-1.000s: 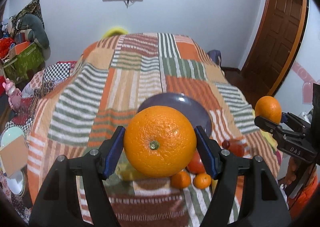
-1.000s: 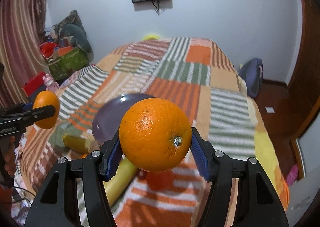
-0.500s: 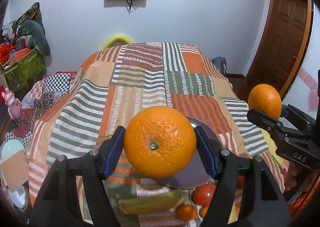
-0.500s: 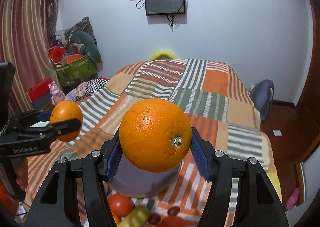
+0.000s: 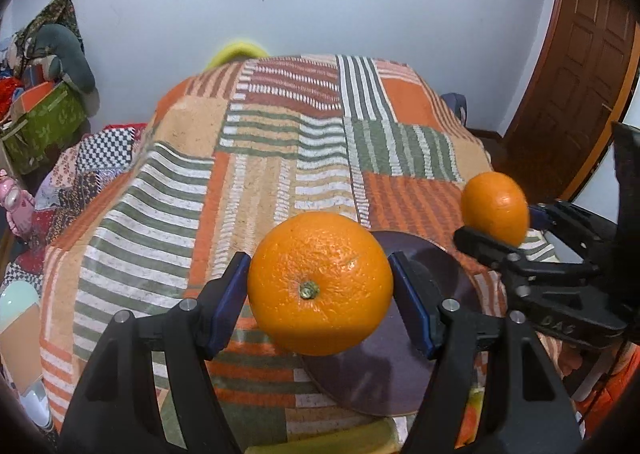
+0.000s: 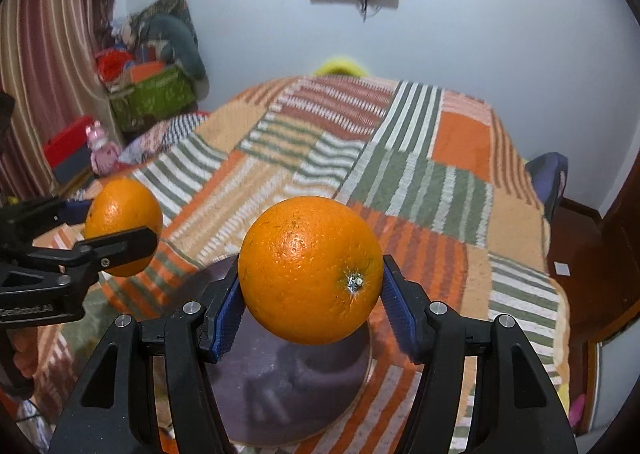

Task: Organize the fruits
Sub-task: 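Lower both oranges onto the purple plate and open both grippers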

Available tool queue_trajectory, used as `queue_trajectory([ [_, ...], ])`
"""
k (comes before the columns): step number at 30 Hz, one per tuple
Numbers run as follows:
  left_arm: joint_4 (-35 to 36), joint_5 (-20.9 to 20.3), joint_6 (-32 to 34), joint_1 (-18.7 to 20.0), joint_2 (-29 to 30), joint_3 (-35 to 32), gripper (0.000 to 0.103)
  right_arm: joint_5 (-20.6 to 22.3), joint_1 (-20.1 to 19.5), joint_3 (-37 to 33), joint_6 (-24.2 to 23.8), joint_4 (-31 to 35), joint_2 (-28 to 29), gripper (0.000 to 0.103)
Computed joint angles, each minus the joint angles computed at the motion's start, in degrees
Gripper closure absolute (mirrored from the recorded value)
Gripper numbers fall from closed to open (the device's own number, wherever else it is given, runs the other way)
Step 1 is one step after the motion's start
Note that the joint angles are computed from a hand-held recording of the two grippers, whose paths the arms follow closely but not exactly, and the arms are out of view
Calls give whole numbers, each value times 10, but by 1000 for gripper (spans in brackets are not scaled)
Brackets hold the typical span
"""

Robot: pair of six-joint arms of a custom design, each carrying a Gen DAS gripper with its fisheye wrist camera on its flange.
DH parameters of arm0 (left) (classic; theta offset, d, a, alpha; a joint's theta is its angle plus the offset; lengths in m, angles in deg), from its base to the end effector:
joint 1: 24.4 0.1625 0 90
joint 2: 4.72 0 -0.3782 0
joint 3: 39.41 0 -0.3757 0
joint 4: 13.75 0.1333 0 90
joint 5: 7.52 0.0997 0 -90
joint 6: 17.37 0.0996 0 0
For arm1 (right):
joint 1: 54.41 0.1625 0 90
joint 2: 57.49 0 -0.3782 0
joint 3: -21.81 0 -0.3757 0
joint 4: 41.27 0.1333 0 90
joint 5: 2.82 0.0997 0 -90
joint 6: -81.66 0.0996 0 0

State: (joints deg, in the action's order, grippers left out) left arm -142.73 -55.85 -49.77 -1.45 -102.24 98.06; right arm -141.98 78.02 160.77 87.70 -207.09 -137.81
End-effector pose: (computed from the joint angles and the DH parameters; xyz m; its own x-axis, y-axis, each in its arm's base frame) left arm -0.2325 -0.3151 0.2201 -0.7305 0.3756 -0.5703 0.6269 0.7001 -0.3419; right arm 0.2948 -0.2367 0.1817 -0.6978 -0.2005 0.6877 -0.5744 0.7303 -0.3698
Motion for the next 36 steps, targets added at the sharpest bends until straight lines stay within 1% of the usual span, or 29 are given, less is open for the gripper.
queue_trajectory([
  [5, -36, -33, 43, 40, 50, -10, 34, 26, -35, -1, -8, 28, 7, 44],
  [9, -40, -54, 70, 63, 84, -21, 34, 23, -51, -5, -16, 50, 15, 44],
  [13, -40, -61, 91, 78, 112, -31, 34, 30, -70, -6, -13, 78, 20, 44],
  [14, -39, -62, 94, 81, 117, -32, 34, 37, -77, -7, -14, 84, 18, 44],
  [17, -39, -66, 100, 88, 130, -36, 34, 79, -99, -8, -13, 103, 6, 44],
  [19, -37, -74, 100, 96, 135, -40, 34, 81, -104, -8, -9, 108, 7, 44],
  [21, -45, -72, 105, 96, 137, -38, 34, 100, -114, -7, -7, 119, 0, 43],
  [23, -41, -74, 107, 98, 139, -41, 34, 102, -112, -7, -7, 121, -2, 43],
  [26, -39, -81, 108, 101, 138, -43, 31, 95, -108, -11, -7, 129, 4, 43],
  [29, -38, -86, 102, 101, 130, -42, 22, 86, -104, -17, -8, 139, 12, 42],
  [30, -40, -83, 99, 97, 124, -38, 17, 86, -102, -17, -9, 138, 11, 42],
  [31, -42, -74, 94, 92, 117, -34, 13, 84, -98, -15, -8, 135, 9, 39],
  [32, -42, -66, 91, 87, 111, -31, 12, 81, -97, -17, -11, 126, 16, 32],
  [34, -35, -59, 86, 80, 95, -29, 11, 74, -87, -16, -12, 117, 12, 24],
  [36, -22, -59, 78, 76, 77, -28, 11, 65, -74, -16, -10, 116, 7, 23],
])
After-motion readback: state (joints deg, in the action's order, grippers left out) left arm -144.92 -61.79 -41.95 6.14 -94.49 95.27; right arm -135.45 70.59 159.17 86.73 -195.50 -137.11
